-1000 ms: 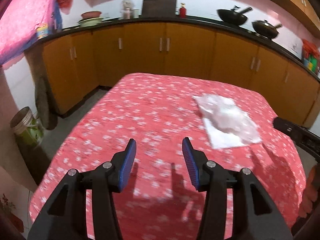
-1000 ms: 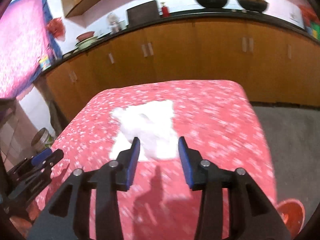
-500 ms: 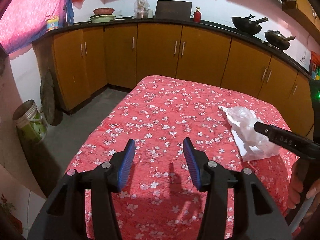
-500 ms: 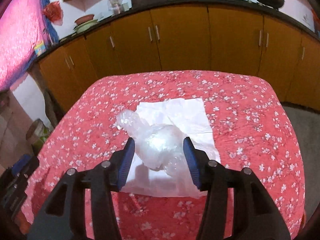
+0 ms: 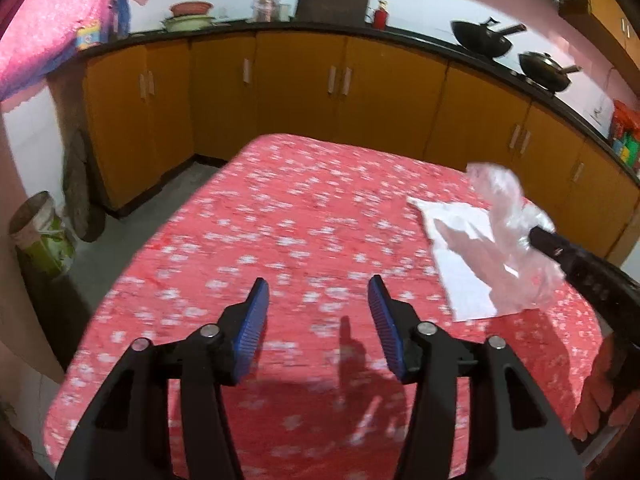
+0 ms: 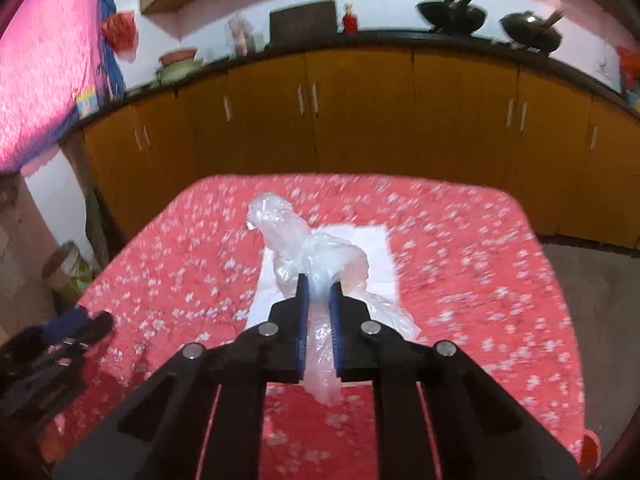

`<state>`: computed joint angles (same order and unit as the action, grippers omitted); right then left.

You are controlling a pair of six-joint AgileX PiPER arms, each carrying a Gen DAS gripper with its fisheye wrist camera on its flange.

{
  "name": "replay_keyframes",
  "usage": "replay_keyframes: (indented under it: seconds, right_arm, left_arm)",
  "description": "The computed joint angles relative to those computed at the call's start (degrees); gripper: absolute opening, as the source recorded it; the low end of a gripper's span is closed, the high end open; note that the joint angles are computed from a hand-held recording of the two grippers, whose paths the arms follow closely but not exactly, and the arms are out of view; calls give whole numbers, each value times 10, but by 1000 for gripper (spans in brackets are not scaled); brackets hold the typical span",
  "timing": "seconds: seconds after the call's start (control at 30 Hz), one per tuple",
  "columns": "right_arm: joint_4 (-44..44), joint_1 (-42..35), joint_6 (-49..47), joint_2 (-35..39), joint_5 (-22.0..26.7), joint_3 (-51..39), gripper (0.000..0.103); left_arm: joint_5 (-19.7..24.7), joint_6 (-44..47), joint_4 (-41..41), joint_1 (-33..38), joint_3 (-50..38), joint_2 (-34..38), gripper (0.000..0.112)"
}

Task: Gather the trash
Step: 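Grasp the clear plastic bag on the paper with the right tool, then grasp the white paper sheet with the left tool while the right tool holds the plastic bag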

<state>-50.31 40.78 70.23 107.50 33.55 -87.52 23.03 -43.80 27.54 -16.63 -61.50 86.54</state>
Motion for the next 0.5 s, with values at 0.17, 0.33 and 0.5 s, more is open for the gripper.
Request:
replay_keyframes:
  seconds: [0.17, 0.33, 0.5]
  right_arm:
    - [-120, 6, 122, -55, 35, 75, 11]
    - [-170, -4, 172, -92, 44, 123, 11]
    - [-185, -19, 193, -108, 36, 148, 11]
  left_arm:
    - [14, 20, -7, -45, -75, 66, 57]
    - [45, 89, -53, -73, -189, 154, 63]
    - [99, 180, -159, -74, -288, 226, 64]
